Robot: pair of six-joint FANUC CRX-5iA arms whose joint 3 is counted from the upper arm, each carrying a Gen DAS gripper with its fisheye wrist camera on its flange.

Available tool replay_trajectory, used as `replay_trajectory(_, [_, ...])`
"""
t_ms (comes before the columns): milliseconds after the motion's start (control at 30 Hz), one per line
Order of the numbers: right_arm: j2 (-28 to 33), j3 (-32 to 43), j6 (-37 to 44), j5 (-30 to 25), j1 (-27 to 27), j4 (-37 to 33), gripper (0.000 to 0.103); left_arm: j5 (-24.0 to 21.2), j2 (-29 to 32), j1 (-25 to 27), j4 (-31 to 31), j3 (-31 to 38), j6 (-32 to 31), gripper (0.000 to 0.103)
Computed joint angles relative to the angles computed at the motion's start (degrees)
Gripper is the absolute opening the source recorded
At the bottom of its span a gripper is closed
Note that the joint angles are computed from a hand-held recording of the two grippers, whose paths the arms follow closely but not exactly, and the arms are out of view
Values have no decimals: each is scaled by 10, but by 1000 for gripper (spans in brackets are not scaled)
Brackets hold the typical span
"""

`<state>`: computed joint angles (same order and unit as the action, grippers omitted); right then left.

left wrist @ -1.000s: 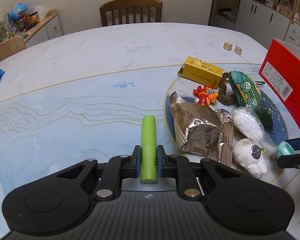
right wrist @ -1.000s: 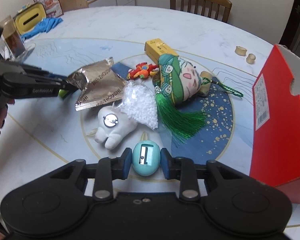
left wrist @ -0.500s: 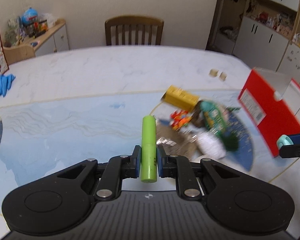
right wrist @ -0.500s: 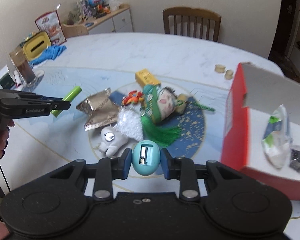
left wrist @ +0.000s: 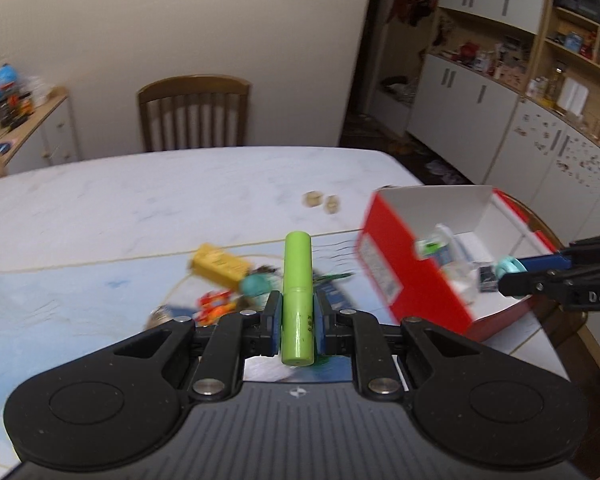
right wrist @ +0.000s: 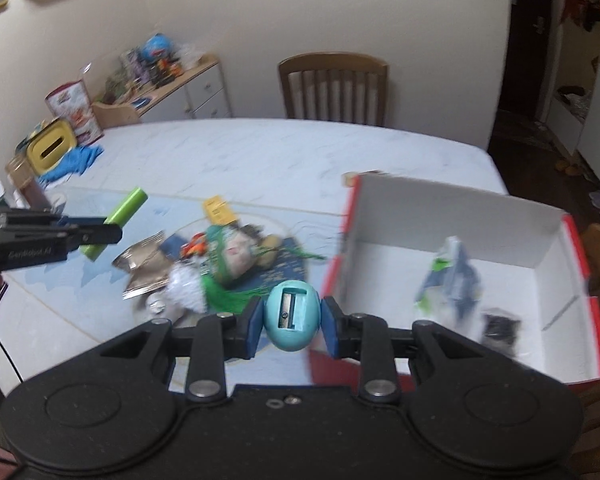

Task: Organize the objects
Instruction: 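Carry the stick and sharpener into the box and open both tools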

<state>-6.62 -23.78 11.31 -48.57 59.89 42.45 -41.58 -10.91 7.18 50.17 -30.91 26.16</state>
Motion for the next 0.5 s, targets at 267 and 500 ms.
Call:
replay_trajectory(267, [-62, -54, 5, -12, -30, 9, 30, 34, 23, -95, -28, 27, 57, 16])
replay_trajectory(500, [-105, -93, 32, -11, -68, -6, 30, 53, 71, -171, -81, 77, 138, 16])
